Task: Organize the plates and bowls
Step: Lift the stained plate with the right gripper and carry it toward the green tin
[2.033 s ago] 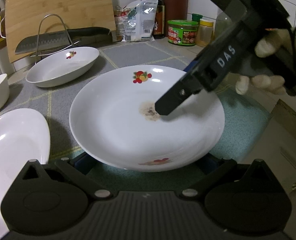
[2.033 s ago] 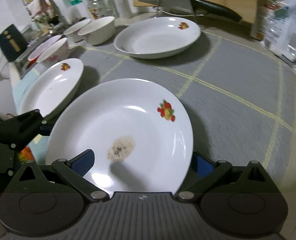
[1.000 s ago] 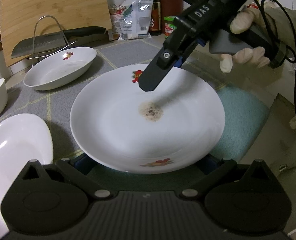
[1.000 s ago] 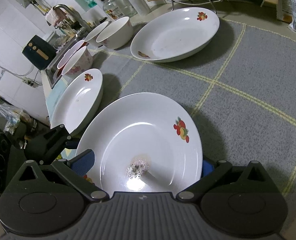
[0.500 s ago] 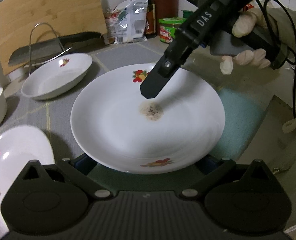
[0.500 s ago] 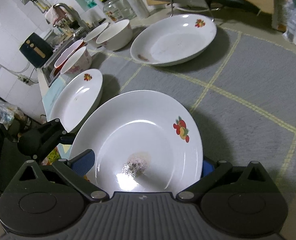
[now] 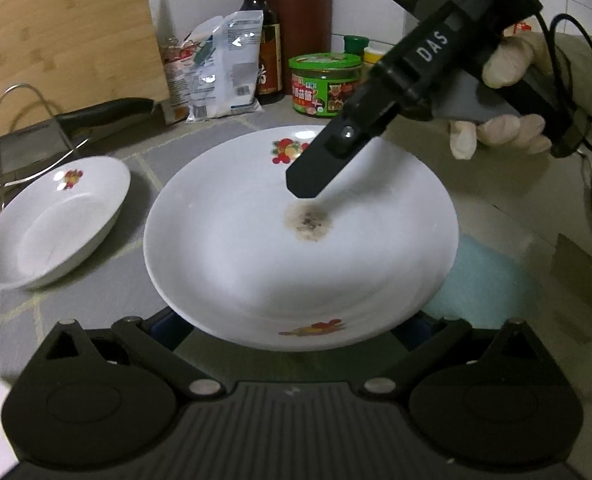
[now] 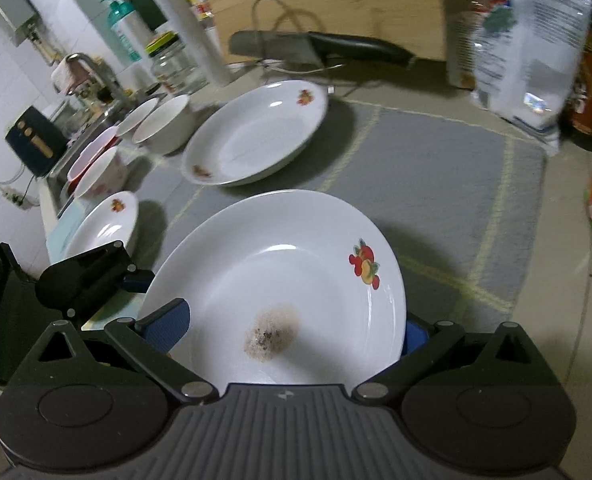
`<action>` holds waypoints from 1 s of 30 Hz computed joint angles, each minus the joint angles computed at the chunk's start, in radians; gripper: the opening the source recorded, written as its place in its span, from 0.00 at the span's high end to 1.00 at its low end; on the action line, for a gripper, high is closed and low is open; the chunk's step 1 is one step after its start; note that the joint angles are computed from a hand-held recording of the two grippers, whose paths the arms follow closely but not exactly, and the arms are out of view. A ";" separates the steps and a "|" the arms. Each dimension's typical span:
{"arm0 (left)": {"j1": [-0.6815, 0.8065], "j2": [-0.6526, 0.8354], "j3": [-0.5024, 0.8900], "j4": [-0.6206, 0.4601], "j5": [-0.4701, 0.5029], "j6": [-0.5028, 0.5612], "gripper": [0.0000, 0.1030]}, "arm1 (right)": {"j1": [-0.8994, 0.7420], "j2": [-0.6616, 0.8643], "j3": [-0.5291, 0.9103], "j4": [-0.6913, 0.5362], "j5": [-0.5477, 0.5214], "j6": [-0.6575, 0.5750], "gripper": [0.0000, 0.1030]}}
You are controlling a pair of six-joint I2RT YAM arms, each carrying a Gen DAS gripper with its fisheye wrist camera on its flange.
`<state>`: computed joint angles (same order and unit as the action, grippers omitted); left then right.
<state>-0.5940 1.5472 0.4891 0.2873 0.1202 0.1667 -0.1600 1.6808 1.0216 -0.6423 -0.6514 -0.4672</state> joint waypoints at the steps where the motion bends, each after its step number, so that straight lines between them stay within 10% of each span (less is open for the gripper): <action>1: -0.001 0.020 0.016 0.006 -0.001 0.002 0.01 | -0.007 0.009 0.006 0.007 0.002 -0.001 0.00; 30: -0.034 0.251 0.207 0.027 -0.054 -0.020 0.01 | -0.040 0.138 0.071 0.142 0.082 0.012 0.00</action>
<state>-0.6281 1.7984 0.6961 0.3145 0.0659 0.1465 -0.2003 1.8186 1.0924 -0.5007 -0.5692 -0.4556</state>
